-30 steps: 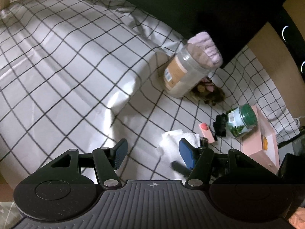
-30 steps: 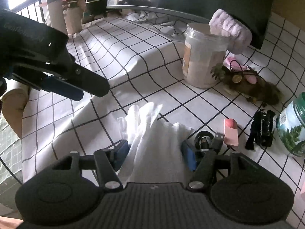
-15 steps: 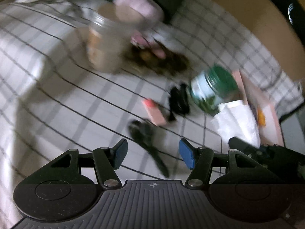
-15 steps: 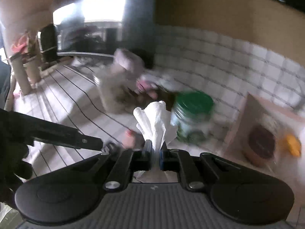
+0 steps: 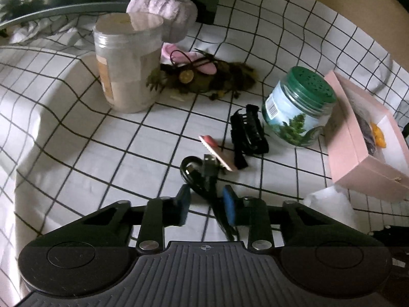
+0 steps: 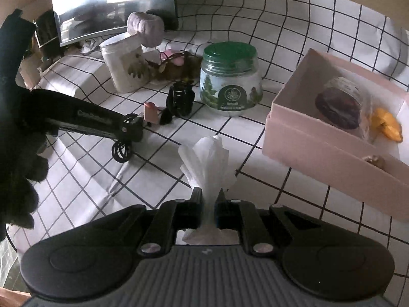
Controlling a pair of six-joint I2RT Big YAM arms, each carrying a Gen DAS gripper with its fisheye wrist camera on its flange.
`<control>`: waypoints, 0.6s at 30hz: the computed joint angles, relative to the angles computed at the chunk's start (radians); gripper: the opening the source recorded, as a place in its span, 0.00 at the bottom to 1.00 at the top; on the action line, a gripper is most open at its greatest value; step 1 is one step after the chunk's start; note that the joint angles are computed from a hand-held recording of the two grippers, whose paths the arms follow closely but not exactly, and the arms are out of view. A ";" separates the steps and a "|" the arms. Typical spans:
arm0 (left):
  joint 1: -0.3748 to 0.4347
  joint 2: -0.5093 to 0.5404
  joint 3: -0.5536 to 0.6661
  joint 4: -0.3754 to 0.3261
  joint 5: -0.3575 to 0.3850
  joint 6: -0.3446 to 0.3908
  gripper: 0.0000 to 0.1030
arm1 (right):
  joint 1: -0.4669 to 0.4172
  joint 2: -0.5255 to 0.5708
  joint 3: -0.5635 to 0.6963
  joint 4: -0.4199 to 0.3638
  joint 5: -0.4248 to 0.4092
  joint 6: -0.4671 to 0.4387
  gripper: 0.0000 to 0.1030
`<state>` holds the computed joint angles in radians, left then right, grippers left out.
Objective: Organize soft objects
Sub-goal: 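Lift the black cable with the left tool while the right tool holds the tissue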
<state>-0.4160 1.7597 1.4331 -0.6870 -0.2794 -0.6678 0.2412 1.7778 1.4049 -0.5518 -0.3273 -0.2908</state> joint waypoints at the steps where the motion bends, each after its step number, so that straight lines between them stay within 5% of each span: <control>1: 0.000 0.000 -0.002 0.006 0.000 0.012 0.31 | 0.000 -0.001 -0.001 -0.002 0.001 0.000 0.10; 10: 0.001 0.025 0.025 0.009 0.009 0.141 0.27 | 0.025 -0.015 -0.009 -0.002 0.051 0.002 0.10; 12: 0.008 0.008 0.001 0.034 0.039 0.170 0.18 | 0.035 -0.025 -0.017 0.007 0.065 0.001 0.10; 18: 0.032 -0.067 -0.092 0.083 0.059 0.225 0.17 | 0.065 -0.056 -0.026 0.031 0.088 0.025 0.10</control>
<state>-0.3837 1.6927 1.3414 -0.6040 -0.2208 -0.4432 0.3060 1.7221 1.3792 -0.5205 -0.2391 -0.2661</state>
